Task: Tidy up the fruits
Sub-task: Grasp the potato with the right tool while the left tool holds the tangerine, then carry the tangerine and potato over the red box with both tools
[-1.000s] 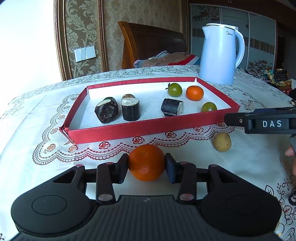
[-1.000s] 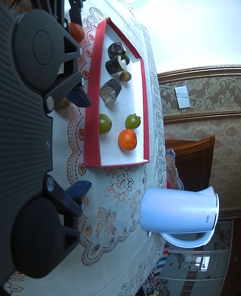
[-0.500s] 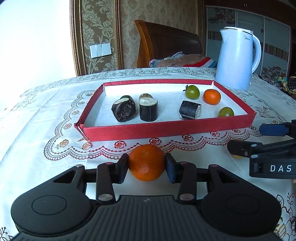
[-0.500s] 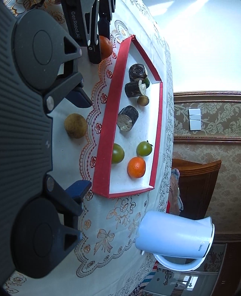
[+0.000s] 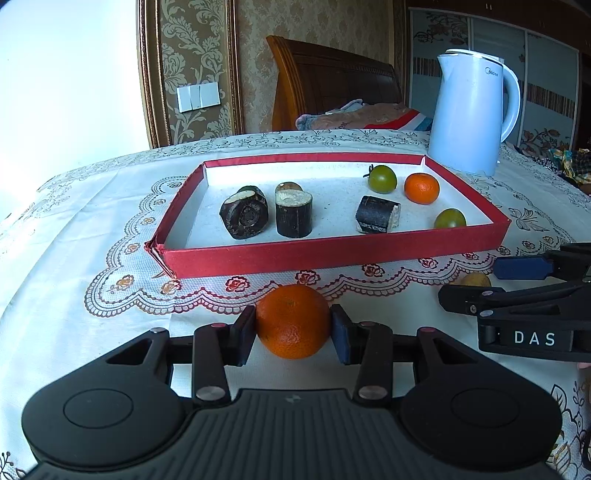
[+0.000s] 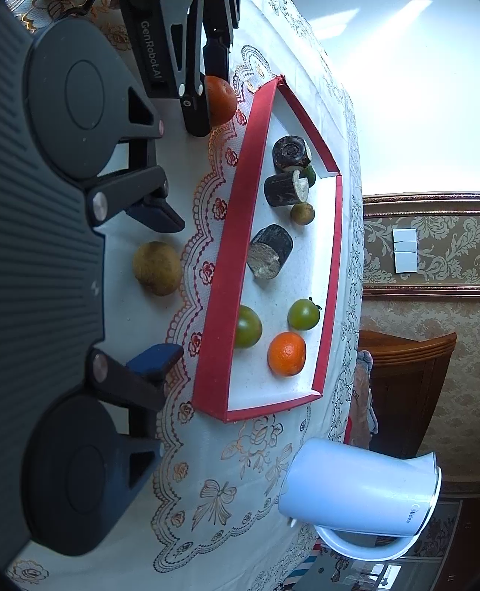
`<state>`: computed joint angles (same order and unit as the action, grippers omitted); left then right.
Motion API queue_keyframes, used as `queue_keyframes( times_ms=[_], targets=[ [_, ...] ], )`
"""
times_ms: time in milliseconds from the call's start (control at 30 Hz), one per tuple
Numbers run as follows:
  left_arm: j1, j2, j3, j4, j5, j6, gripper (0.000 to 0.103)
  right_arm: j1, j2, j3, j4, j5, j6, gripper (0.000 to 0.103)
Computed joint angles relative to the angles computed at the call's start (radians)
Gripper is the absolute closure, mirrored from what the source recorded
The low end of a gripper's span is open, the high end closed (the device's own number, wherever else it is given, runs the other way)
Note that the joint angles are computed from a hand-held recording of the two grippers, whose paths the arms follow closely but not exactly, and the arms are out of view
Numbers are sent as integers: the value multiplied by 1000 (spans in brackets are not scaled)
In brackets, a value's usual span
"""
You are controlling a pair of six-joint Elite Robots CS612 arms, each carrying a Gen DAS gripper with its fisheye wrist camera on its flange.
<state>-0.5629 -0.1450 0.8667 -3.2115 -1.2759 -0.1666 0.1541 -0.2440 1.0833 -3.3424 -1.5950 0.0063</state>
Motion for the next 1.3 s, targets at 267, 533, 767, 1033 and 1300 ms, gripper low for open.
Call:
queue_keyframes(
  times_ms=[267, 533, 767, 1033, 1300],
  targets=[
    [-1, 0, 1, -1, 1, -1, 61, -1, 1, -4, 16, 12, -6, 50],
    [-2, 0, 0, -1, 2, 1, 62, 0, 2, -4, 9, 23, -37, 67],
    [-1, 0, 1, -4, 1, 1, 62, 4, 5, -5, -2, 14, -57, 75],
    [-2, 2, 2, -19, 8, 4, 62, 7, 9, -1, -45, -5, -57, 75],
    [-3, 0, 10, -41, 10, 5, 62, 6, 8, 9, -86, -16, -42, 75]
  ],
)
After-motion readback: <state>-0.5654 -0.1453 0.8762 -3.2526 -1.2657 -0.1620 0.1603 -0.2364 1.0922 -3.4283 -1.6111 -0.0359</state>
